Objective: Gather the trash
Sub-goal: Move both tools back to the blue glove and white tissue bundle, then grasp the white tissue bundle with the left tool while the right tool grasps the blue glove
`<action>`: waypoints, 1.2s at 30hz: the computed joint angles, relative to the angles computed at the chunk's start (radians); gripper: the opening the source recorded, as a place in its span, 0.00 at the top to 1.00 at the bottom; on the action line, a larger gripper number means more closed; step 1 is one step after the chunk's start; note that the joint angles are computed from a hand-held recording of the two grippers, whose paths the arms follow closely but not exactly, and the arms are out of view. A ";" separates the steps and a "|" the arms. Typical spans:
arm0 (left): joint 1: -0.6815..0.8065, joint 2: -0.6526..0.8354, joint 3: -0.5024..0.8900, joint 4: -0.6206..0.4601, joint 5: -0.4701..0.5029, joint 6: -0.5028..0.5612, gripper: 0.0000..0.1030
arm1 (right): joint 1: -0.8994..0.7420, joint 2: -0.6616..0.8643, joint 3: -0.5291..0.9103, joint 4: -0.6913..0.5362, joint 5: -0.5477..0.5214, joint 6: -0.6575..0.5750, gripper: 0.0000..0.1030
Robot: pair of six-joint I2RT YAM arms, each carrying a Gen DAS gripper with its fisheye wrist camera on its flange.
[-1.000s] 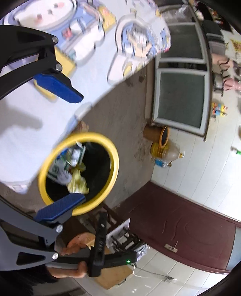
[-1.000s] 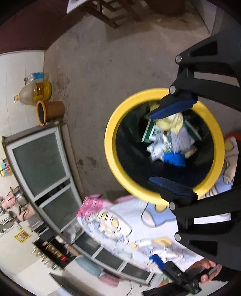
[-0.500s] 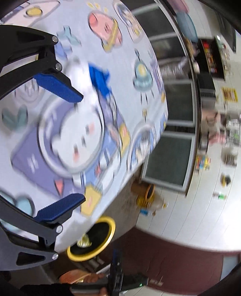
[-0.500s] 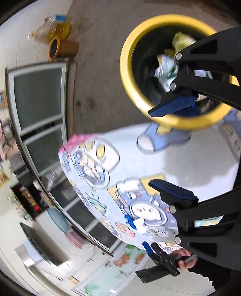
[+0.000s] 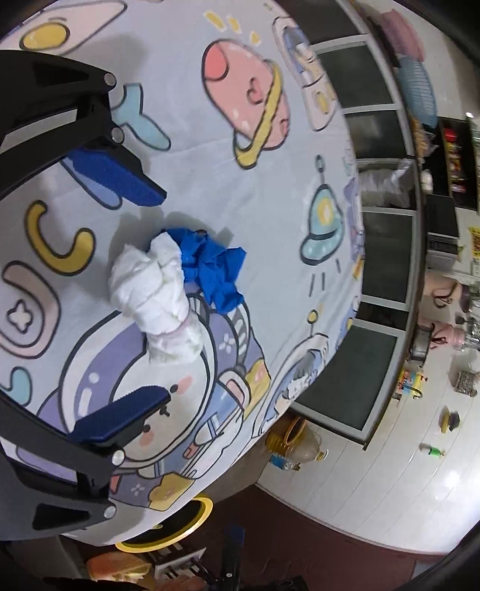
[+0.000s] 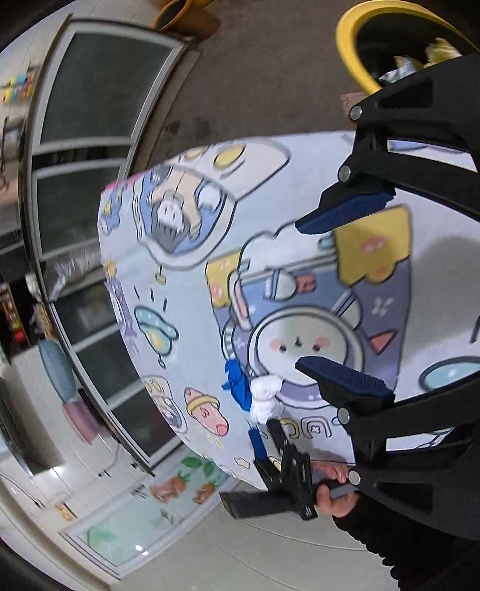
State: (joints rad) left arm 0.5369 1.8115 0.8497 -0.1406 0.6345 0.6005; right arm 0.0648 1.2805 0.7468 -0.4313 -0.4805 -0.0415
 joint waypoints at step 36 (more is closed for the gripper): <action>0.305 -0.095 0.034 -0.427 0.172 0.419 0.69 | 0.451 0.442 0.317 0.139 0.136 0.174 0.36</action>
